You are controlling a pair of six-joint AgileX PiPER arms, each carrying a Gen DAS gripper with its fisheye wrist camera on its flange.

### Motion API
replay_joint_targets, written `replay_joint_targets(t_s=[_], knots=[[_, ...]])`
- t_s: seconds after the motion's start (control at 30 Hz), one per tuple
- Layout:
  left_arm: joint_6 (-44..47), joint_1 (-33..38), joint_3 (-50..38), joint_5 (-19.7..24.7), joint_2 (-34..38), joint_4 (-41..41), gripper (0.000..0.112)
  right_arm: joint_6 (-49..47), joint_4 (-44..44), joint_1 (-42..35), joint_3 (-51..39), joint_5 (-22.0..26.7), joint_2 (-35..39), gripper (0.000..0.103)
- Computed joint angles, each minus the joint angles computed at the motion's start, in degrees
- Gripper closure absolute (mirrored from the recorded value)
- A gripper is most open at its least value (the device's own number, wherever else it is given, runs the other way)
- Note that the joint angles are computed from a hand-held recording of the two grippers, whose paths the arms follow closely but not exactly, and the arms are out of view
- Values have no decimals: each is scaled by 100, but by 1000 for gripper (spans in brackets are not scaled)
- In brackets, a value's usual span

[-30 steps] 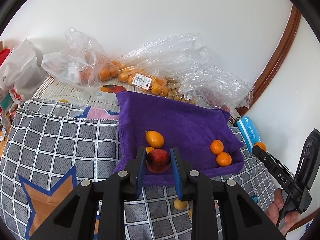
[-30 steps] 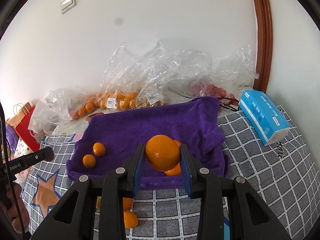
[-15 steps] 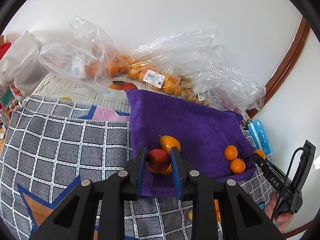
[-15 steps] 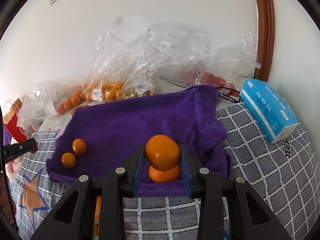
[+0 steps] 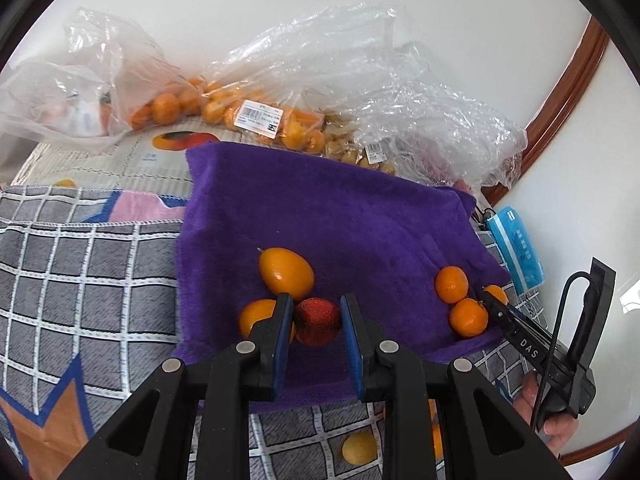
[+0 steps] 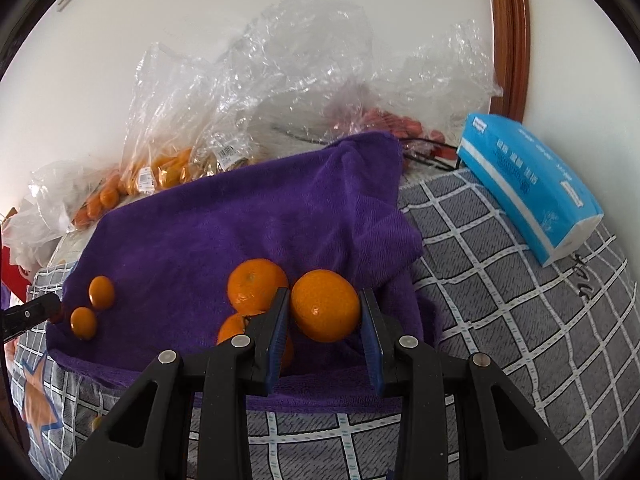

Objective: Organize fruits
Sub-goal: 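Open left gripper onto the towel while right gripper releases its mandarin there, then withdraw both grippers from the towel toward the remaining loose fruits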

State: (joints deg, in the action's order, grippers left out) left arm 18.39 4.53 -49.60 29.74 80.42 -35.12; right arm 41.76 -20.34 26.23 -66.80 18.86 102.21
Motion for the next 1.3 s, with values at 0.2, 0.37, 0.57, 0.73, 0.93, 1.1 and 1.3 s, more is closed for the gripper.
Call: replay_joint_targets(t_s=[0.2,0.37,0.57,0.73,0.93,1.1,1.3], knots=[[-257,-292,-50,-160,251,214,89,7,-82,21,-20,41,49,69],[-395,-440,32,-283,343,400,89,90,-163,21,16,-6,47,69],[-462,-535,191,-469,377,418,89,798,-851,181,7,155,-45,64],[-744,-602,127,-448,406,716,89,1694,-1756,444,53,447,-253,56],[-781,-547,221,-269,177,626,82,1990,-1892,704,171,683,-608,55],[-744,-503,503,-135,-396,604,68,1623,-1330,979,277,763,-863,55],[-954,-262,956,106,-1395,1193,68,2835,-2299,1751,407,1494,-1132,55]])
